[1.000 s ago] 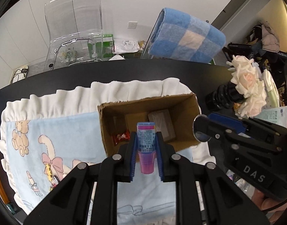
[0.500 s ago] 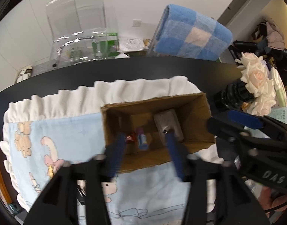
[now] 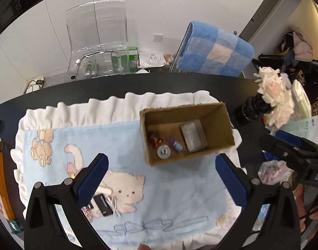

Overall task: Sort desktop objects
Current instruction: 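Open both tools over the cardboard box to drop the lip balm and cap, then move both open tools back over the items on the blanket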

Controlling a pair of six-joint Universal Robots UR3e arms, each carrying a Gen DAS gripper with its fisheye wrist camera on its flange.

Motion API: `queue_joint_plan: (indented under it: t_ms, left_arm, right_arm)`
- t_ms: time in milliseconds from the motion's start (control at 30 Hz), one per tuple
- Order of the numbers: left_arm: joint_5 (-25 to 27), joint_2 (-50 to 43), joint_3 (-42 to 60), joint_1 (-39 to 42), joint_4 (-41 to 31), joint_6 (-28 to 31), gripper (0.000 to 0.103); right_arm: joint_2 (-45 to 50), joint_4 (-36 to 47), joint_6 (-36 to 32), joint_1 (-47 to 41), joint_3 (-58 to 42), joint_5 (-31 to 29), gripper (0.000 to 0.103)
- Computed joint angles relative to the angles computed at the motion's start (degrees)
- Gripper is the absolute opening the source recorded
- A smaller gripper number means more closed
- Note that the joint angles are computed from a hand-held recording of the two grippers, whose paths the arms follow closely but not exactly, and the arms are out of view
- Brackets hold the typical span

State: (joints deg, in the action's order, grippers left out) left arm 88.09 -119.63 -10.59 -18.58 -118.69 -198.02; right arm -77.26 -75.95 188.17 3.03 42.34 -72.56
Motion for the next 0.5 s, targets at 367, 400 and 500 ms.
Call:
queue_joint_plan:
  t_ms: [367, 400, 500]
  left_arm:
    - [-1.49, 31.16, -34.85, 8.55, 3.44, 7.21, 0.102]
    - [-2.34, 33.95, -37.03, 10.55, 2.5, 8.81, 0.102]
    - [-4.57, 42.01, -42.06, 17.81, -1.5, 15.05, 0.102]
  right_arm:
    - [-3.12, 2.36, 10.55, 12.28, -4.05, -4.7, 0.101]
    - [-2.49, 2.77, 11.93, 14.33, -5.33, -5.89, 0.101]
    - [-0.49, 3.57, 16.91, 20.8, -8.91, -9.11, 0.101]
